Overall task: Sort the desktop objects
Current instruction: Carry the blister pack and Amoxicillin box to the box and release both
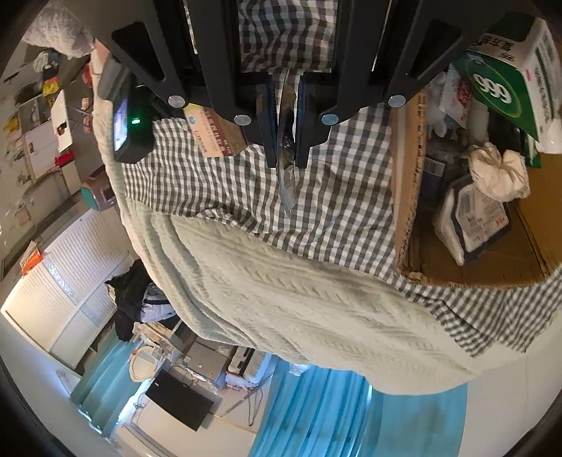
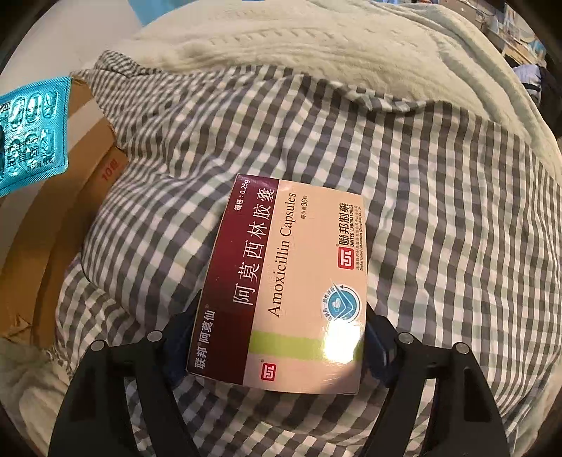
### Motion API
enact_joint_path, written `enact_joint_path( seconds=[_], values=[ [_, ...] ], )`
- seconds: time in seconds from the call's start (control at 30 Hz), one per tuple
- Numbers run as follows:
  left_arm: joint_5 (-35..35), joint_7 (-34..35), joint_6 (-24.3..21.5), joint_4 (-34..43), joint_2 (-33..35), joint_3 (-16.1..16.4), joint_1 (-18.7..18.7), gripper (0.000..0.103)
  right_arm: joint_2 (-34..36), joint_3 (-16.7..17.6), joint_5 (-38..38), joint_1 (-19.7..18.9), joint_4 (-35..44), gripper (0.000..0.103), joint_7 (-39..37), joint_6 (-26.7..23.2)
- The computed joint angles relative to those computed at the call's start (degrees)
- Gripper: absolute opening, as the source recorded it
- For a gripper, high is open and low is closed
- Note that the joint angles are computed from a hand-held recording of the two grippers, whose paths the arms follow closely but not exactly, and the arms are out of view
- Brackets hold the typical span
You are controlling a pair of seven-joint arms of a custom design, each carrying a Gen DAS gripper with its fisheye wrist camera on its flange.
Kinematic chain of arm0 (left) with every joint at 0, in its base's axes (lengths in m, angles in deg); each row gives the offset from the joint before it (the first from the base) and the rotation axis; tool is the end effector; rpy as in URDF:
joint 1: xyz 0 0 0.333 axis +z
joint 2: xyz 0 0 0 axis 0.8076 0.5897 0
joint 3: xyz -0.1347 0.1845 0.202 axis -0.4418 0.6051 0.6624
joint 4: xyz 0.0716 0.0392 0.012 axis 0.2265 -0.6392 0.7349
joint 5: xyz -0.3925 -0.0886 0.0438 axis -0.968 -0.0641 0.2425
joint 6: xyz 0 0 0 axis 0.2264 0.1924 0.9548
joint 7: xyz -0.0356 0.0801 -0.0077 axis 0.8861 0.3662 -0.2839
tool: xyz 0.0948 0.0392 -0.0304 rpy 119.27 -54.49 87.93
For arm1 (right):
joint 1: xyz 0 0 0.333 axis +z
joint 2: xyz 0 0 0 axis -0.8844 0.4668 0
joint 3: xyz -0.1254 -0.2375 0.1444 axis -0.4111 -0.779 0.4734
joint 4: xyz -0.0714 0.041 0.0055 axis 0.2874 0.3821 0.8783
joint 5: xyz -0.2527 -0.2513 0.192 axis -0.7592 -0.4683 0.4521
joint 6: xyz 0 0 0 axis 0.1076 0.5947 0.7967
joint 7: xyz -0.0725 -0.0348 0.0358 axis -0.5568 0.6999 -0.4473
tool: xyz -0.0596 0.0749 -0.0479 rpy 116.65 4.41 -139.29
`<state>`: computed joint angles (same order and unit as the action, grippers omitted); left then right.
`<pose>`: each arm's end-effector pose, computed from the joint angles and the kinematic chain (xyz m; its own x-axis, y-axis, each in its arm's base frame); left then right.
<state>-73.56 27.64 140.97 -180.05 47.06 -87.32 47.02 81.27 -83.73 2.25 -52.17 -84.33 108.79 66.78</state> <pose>0.5712 -0.1395 0.4655 -0.0625 -0.9476 0.3133 -0.8251 -0.1276 -0.5505 0.6394 0.1259 0.3239 0.2021 -0.9624 -0.1813 -0.9279 -0.1290 -0.3497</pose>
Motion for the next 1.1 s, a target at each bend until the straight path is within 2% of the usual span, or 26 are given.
enact_joint_path(
  seconds=[0.1,0.2,0.27,0.37,0.4,0.5,0.6,0.67,0.73,0.77,0.8,0.83,0.87,0.93,1.03,1.1],
  values=[
    [-2.8,1.8,1.3,-0.7,-1.3,0.4,0.0,0.009,-3.0,3.9,9.6,-3.1,-1.5,0.076,-7.7,1.4],
    [-8.2,5.4,2.8,-1.1,-3.0,1.4,-0.5,0.009,-6.4,5.7,18.0,-3.9,-0.8,0.076,-15.2,0.6],
    [-8.8,5.9,4.9,-1.8,-5.0,2.3,-0.6,0.009,-8.6,6.4,24.0,-3.5,0.3,0.076,-20.3,0.8],
    [0.7,-2.2,8.4,-4.4,-8.9,2.5,1.9,0.009,-9.9,5.7,24.1,-1.0,5.5,0.076,-23.0,-2.2],
    [6.4,-7.5,9.1,-5.5,-10.4,1.6,4.4,0.009,-9.4,5.4,23.1,-0.1,8.2,0.076,-22.8,-4.5],
    [17.1,-17.4,8.7,-7.6,-13.2,0.4,9.9,0.009,-5.0,5.4,20.9,1.9,18.7,0.076,-20.3,-13.1],
    [26.9,-25.8,8.3,-9.9,-15.0,-1.4,15.1,0.009,1.4,6.1,18.4,4.1,29.0,0.077,-16.2,-19.7],
    [30.2,-28.3,7.7,-11.5,-15.8,-0.9,15.9,0.009,4.1,6.4,15.7,5.9,32.6,0.077,-15.0,-20.2],
    [30.5,-27.9,6.6,-12.5,-15.7,1.6,14.0,0.01,5.4,6.6,13.6,7.2,34.4,0.08,-15.2,-19.7],
    [30.3,-27.3,6.0,-12.8,-15.5,2.9,12.7,0.013,5.1,6.6,12.5,7.9,33.9,0.083,-15.5,-17.8],
    [30.0,-26.7,5.2,-13.1,-15.4,4.1,11.6,0.017,4.5,6.3,11.3,8.7,32.7,0.093,-14.9,-15.6],
    [28.8,-25.2,4.1,-12.9,-15.2,5.5,10.1,0.035,3.5,5.7,9.7,9.5,30.9,0.099,-13.8,-13.0],
    [27.8,-24.5,3.6,-12.5,-14.7,6.3,9.3,0.064,2.3,5.3,8.2,10.1,29.1,0.099,-12.7,-11.0],
    [25.0,-23.6,4.6,-13.6,-15.7,7.7,7.7,0.088,0.7,4.4,5.8,10.2,27.0,0.099,-10.1,-10.1],
    [22.3,-21.0,5.6,-14.7,-17.2,9.2,5.4,0.093,-4.0,1.9,-1.4,11.3,21.5,0.101,-2.4,-10.1],
    [23.0,-20.5,5.1,-15.1,-18.2,8.2,5.1,0.098,-7.3,-0.2,-10.8,12.8,17.3,0.103,5.5,-9.4]
  ],
)
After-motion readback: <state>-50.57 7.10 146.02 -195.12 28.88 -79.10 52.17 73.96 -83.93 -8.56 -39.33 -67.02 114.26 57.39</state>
